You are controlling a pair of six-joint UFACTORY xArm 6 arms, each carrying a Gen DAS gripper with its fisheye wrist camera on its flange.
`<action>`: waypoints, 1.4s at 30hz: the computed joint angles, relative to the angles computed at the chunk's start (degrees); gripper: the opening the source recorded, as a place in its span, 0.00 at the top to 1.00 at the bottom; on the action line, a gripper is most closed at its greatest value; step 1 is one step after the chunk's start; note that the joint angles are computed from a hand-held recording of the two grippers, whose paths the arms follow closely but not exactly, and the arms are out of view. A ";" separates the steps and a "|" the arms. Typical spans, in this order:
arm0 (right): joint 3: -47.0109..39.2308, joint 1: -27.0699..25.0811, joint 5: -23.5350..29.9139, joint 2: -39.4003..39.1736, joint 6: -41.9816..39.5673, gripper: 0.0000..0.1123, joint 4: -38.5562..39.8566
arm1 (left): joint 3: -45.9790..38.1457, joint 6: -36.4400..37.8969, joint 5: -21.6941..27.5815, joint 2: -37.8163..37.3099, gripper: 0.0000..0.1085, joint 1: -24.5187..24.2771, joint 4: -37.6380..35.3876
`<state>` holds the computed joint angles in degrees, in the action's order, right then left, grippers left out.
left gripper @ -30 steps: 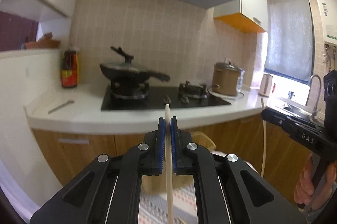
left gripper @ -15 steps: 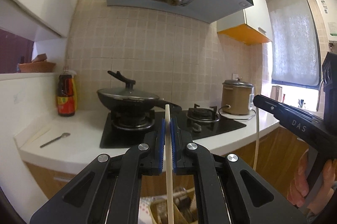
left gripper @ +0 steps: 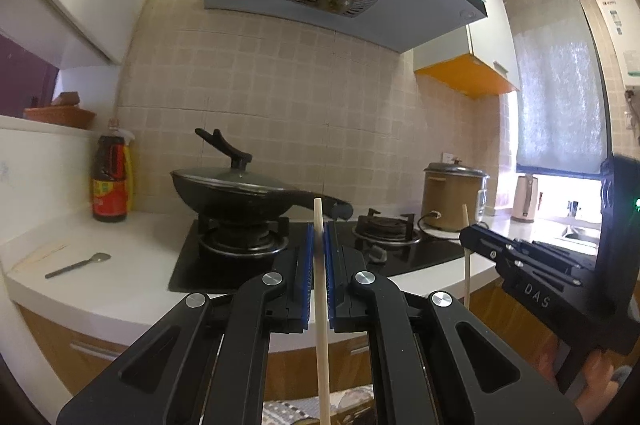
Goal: Organize utensils
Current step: 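Open both grippers above the beige caddy to drop the chopsticks in, then lower both open grippers back to the chopsticks on the tablecloth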
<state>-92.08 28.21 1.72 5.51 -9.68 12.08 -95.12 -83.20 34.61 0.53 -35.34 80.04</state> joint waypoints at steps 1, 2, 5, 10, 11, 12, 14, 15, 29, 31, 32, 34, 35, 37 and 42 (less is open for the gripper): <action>0.49 0.01 -0.33 -0.16 -0.21 0.96 0.12 | 0.15 0.16 0.62 0.12 0.97 -0.38 0.32; 1.06 0.02 -0.62 -0.41 -0.27 0.96 0.23 | 0.25 0.50 1.12 0.27 0.97 -0.67 0.42; 2.17 -0.09 -0.44 -0.92 -0.33 0.96 0.30 | 0.38 1.97 2.60 0.73 0.97 -1.55 0.20; 4.59 -0.17 0.05 -2.68 -1.55 0.96 2.05 | 1.49 3.36 4.61 0.28 0.96 -2.73 -0.60; 4.85 -0.09 0.44 -3.04 -2.58 0.96 3.18 | 1.75 3.39 5.14 0.02 0.96 -2.98 -0.75; 5.46 -0.25 0.93 -3.69 -2.13 0.96 2.73 | 2.03 3.67 5.27 -0.32 0.95 -3.10 -1.33; 6.77 -0.36 1.13 -4.98 -2.08 0.95 2.68 | 2.33 4.72 5.57 -0.85 0.84 -3.47 -2.68; 7.19 -0.27 2.02 -5.76 -3.87 0.95 4.60 | 2.59 4.68 6.62 -1.34 0.78 -4.14 -2.49; 23.44 0.14 5.17 -23.32 -4.62 0.61 6.72 | 7.40 4.87 19.81 -9.15 0.49 -16.72 3.11; 25.82 0.30 5.73 -25.85 -3.26 0.61 5.22 | 8.59 4.48 22.30 -10.39 0.49 -19.03 3.40; 26.93 0.37 6.16 -27.08 -2.28 0.61 4.04 | 9.01 4.35 23.07 -10.78 0.49 -19.71 3.38; 29.74 0.95 7.55 -30.18 -3.13 0.61 4.38 | 10.71 3.30 24.90 -12.22 0.46 -21.47 2.71; 30.69 1.16 8.11 -31.17 -3.09 0.61 4.19 | 11.59 2.67 25.37 -12.89 0.45 -22.02 2.42; 33.12 1.58 10.71 -33.44 -1.50 0.61 1.53 | 13.97 0.89 27.15 -14.53 0.45 -23.59 1.16; 38.73 2.48 18.23 -36.80 3.57 0.61 -5.16 | 20.74 -3.17 27.15 -18.42 0.45 -24.46 -7.36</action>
